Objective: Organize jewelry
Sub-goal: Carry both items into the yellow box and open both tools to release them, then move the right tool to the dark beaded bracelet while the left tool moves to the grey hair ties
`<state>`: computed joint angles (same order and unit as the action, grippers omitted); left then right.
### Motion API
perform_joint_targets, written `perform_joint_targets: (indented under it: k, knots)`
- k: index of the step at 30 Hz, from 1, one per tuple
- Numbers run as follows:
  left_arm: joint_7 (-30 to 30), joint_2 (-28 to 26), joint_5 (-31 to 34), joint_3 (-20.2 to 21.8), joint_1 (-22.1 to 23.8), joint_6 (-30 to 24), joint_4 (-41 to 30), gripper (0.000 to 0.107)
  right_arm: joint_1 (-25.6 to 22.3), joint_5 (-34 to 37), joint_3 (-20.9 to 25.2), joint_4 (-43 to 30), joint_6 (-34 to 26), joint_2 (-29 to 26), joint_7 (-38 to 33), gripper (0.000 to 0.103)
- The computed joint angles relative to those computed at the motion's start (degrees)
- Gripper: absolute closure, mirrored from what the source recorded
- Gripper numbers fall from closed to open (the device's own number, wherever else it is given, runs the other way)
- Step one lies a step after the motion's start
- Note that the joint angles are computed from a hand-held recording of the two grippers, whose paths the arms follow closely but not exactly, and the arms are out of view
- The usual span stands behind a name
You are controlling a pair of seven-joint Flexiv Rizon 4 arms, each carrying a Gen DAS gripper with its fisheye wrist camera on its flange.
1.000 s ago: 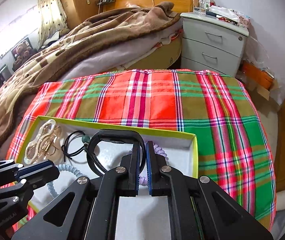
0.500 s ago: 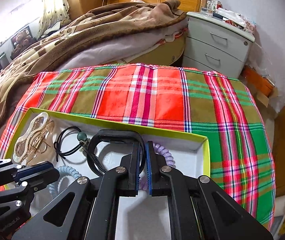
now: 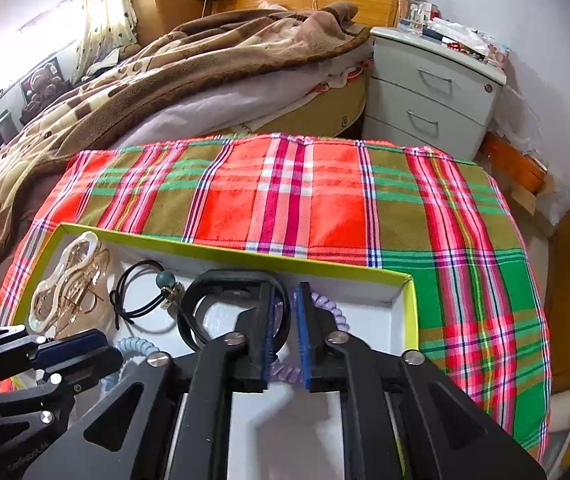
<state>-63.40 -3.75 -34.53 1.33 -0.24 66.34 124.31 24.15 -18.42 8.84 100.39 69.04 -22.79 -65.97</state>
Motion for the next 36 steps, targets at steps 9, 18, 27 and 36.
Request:
perform_joint_targets:
  k: [9, 18, 27, 36]
  knots:
    - [-0.6, 0.9, 0.7, 0.2, -0.1, 0.3, 0.6, 0.079, 0.2, -0.7, -0.4, 1.0, 1.3, 0.8, 1.4, 0.089]
    - [-0.3, 4.0, 0.4, 0.7, -1.3, 1.7, 2.6, 0.071, 0.3, -1.5, -0.6, 4.6, 5.1, 3.9, 4.1, 0.077]
    - [0.7, 9.3, -0.9, 2.2, -3.3, 2.6, 6.5, 0.07, -0.3, -1.8, 0.2, 10.3, 9.6, 8.4, 6.5, 0.076]
    - [2.7, 15.4, -3.1, 4.0, -5.9, 3.6, 11.7, 0.069, -1.1, -6.1, -0.5, 19.5, 16.3, 15.5, 12.6, 0.076]
